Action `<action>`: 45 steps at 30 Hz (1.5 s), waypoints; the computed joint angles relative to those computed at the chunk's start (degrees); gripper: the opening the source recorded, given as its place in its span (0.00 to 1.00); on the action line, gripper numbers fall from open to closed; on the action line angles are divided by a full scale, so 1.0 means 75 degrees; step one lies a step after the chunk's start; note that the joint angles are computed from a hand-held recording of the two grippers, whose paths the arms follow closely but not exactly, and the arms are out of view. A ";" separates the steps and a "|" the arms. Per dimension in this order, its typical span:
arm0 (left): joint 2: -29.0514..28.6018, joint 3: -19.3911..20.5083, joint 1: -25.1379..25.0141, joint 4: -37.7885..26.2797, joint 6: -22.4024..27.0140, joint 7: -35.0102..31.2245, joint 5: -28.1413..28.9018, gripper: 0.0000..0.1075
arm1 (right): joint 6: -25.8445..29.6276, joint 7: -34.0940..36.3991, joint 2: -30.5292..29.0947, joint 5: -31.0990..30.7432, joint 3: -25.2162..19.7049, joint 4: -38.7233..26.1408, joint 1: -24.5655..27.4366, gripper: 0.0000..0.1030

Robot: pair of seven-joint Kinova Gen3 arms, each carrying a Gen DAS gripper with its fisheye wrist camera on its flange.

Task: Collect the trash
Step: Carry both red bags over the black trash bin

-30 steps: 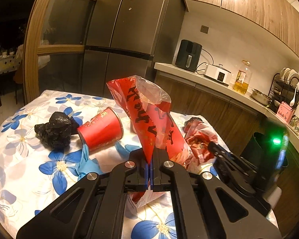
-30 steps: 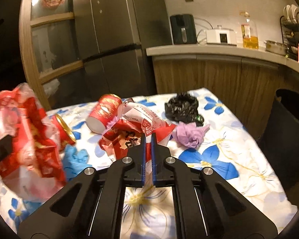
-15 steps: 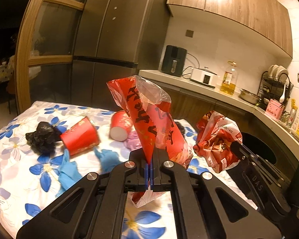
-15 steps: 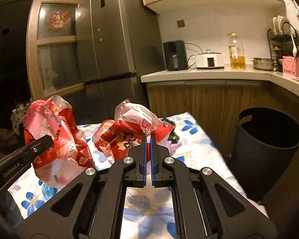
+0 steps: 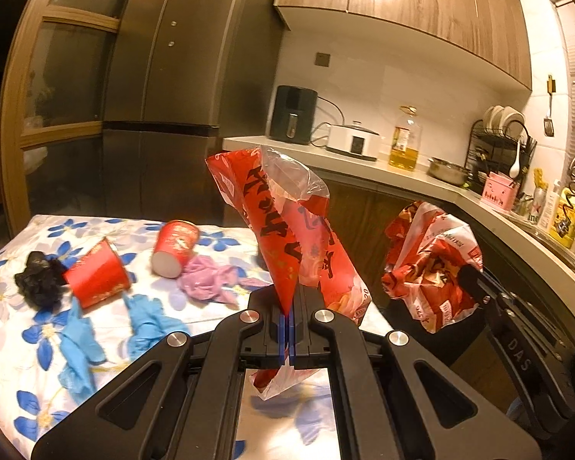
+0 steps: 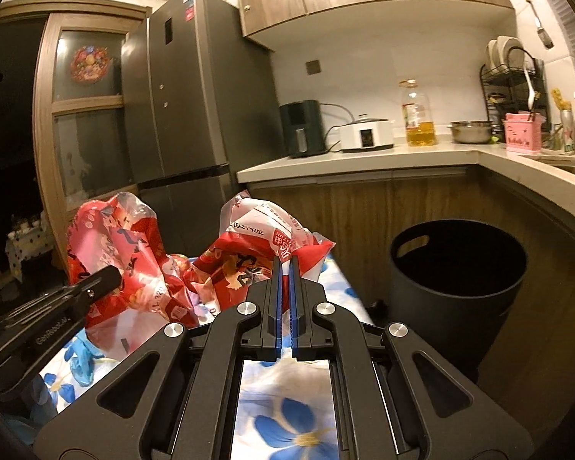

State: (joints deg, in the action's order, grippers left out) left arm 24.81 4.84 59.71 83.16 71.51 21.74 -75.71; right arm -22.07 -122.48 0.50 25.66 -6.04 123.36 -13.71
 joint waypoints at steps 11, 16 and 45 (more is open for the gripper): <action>0.0667 -0.0344 0.0031 -0.1232 -0.0556 -0.1134 0.0139 0.00 | -0.0295 -0.0014 -0.0072 -0.0056 0.0336 0.0170 0.0436 0.03; 0.0951 -0.0636 0.0115 -0.1758 -0.0864 -0.1660 0.0352 0.00 | -0.0461 -0.0109 -0.0057 -0.0009 0.0455 0.0204 0.0655 0.03; 0.3044 -0.2077 -0.0237 -0.5800 -0.2941 -0.5045 0.2701 0.00 | -0.0345 0.0623 0.0969 -0.1165 0.0596 -0.1089 0.1865 0.03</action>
